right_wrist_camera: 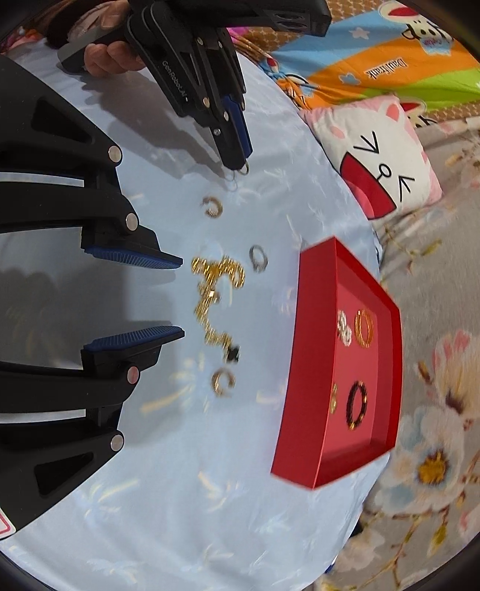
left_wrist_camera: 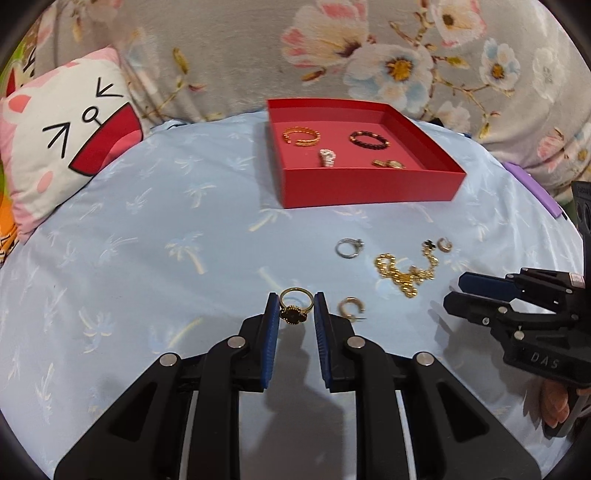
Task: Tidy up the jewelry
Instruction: 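Grasp the gold chain with the black clover charm with the right gripper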
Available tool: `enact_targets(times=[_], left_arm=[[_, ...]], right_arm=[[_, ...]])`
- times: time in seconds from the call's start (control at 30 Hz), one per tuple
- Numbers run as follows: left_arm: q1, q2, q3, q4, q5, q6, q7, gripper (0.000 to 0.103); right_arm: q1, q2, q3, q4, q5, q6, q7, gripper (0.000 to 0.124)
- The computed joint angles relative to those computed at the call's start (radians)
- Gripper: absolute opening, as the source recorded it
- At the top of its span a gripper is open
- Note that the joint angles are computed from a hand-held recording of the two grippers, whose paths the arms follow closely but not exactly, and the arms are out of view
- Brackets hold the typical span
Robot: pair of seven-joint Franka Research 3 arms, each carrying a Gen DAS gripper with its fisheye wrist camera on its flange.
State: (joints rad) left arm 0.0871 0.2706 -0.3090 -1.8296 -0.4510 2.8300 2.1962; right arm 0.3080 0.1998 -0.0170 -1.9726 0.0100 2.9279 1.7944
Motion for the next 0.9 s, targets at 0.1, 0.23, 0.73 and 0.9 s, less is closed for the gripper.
enact_targets(times=[0.1,0.23,0.73,0.9], left_arm=[[0.004,0.009,0.007,0.008,0.007,0.007,-0.013,0.018],[0.01,0.017,0.003,0.013,0.02,-0.012,-0.015,0.018],[0.01,0.021,0.004,0.025,0.01,-0.049,-0.012,0.018],[0.007,0.021,0.007,0.025,0.01,-0.052,-0.012,0.018]], right_arm=[[-0.005,0.03,0.018,0.042,0.03,-0.002,-0.03,0.031],[0.001,0.067,0.022,0.091,0.052,-0.004,-0.059,0.029],[0.008,0.126,0.009,0.182,0.075,-0.07,-0.072,0.012],[0.051,0.135,-0.039,0.199,-0.004,-0.088,-0.016,0.013]])
